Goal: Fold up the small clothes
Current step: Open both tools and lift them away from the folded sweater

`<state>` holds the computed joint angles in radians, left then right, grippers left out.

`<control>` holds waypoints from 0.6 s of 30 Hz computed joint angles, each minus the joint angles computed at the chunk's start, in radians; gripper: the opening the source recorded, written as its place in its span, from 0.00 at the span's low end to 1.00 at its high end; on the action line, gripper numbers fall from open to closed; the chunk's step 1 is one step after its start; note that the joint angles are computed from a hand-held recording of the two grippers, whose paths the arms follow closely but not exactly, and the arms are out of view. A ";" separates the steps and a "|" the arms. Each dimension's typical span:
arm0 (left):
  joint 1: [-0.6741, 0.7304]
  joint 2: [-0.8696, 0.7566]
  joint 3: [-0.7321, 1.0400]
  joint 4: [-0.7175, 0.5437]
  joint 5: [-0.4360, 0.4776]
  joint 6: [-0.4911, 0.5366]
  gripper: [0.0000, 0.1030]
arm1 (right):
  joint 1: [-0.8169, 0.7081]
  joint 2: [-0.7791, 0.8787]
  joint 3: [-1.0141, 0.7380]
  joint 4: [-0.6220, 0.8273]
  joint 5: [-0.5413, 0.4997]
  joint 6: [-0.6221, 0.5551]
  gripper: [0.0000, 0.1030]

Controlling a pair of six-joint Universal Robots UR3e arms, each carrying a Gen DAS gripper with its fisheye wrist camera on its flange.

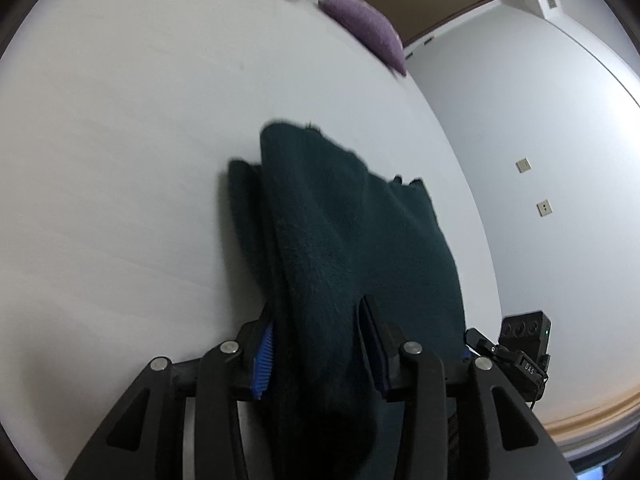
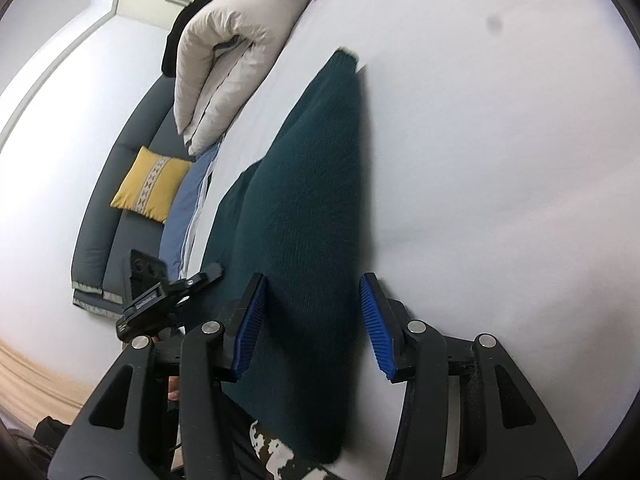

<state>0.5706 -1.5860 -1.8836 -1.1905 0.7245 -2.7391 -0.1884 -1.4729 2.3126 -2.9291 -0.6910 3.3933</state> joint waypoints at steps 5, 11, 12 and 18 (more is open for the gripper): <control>0.049 0.211 -0.117 0.064 0.020 -0.003 0.55 | -0.139 -0.250 0.131 0.157 -0.025 -0.072 0.46; 0.027 0.464 -0.234 0.214 0.058 -0.053 0.78 | -0.026 -0.412 0.026 0.214 -0.230 -0.055 0.46; 0.022 0.516 -0.255 0.256 0.063 -0.074 0.81 | 0.030 -0.413 -0.020 0.207 -0.301 -0.044 0.46; -0.053 0.686 -0.319 0.556 0.230 -0.197 1.00 | 0.319 -0.388 -0.246 0.170 -0.689 0.018 0.61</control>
